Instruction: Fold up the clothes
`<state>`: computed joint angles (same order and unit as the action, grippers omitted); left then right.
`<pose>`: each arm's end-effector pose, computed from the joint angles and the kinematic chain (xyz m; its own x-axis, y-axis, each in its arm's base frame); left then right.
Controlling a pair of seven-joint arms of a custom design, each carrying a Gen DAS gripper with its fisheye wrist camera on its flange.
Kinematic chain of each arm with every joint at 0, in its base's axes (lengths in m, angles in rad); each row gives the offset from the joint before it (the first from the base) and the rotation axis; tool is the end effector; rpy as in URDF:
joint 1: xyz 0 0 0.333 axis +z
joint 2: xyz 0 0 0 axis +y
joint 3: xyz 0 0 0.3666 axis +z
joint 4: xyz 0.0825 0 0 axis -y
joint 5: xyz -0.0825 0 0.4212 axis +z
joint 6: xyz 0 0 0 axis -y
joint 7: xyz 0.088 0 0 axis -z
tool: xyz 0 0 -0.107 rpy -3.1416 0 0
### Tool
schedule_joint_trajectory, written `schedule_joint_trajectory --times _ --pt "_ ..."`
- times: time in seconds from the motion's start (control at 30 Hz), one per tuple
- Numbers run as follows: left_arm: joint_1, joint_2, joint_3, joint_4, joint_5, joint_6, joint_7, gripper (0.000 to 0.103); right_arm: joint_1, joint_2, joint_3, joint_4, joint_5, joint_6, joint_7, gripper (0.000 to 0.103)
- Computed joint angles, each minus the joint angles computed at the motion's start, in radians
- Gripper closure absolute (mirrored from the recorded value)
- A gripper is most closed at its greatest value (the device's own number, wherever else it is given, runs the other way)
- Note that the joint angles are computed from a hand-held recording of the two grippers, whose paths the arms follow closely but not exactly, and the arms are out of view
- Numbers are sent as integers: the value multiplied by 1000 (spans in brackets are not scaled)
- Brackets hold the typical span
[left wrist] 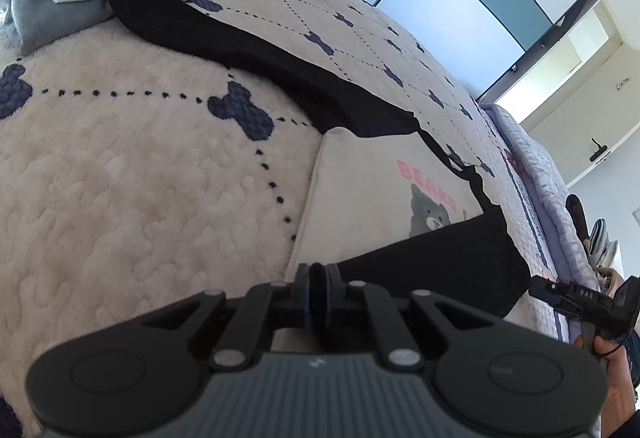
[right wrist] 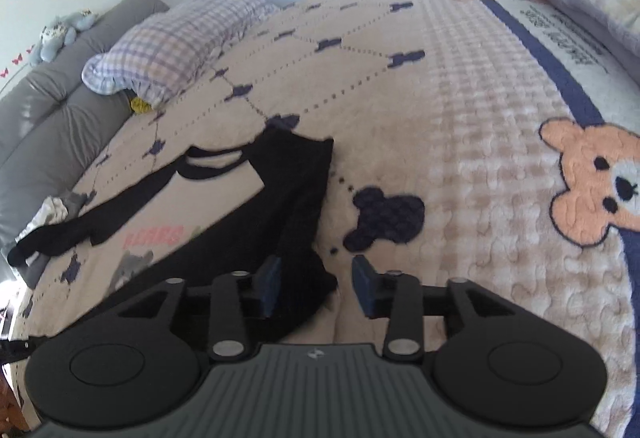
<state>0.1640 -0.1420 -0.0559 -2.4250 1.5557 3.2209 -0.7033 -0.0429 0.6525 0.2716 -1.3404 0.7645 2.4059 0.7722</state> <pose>0.4866 -0.0444 0.4299 0.4641 -0.7085 0.5316 -0.4571 -0.7056 -0.5414 0.8182 0.1329 0.4302 0.5383 -0.7313 -0.4188 -0.7507 -0.1902 -0.6327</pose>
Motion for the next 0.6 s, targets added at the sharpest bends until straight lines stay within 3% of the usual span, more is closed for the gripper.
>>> schedule_joint_trajectory --times 0.07,0.2,0.27,0.3,0.37,0.47,0.5,0.53,0.6 --pt "0 0 1 3 21 2 -18 97 -42 0 27 -19 56 -41 -34 54" --pt "-5 -3 -1 -11 -74 -8 94 97 -66 4 35 -44 140 -74 -92 54" --pt "-1 -5 -9 -15 -96 -14 122 97 -30 -12 9 -70 109 -35 -119 75" --pt "2 -5 -13 -17 -101 -15 128 97 -3 -23 -13 -80 67 -12 -112 93" --pt "6 -8 -19 -21 -106 -15 139 97 13 -34 -32 -67 13 -43 -69 93" --pt "-3 -14 -19 -35 -162 -26 225 97 43 -58 -69 -50 -133 -72 -106 93" --pt "-15 -17 -10 -44 -219 -29 286 97 55 -56 -82 -29 -185 -78 -117 86" --pt "-30 -19 0 -54 -279 -32 349 96 64 -49 -88 -9 -218 -57 -125 73" --pt "-17 -30 -13 -61 -306 -28 373 92 62 -28 -62 28 -213 35 -158 55"
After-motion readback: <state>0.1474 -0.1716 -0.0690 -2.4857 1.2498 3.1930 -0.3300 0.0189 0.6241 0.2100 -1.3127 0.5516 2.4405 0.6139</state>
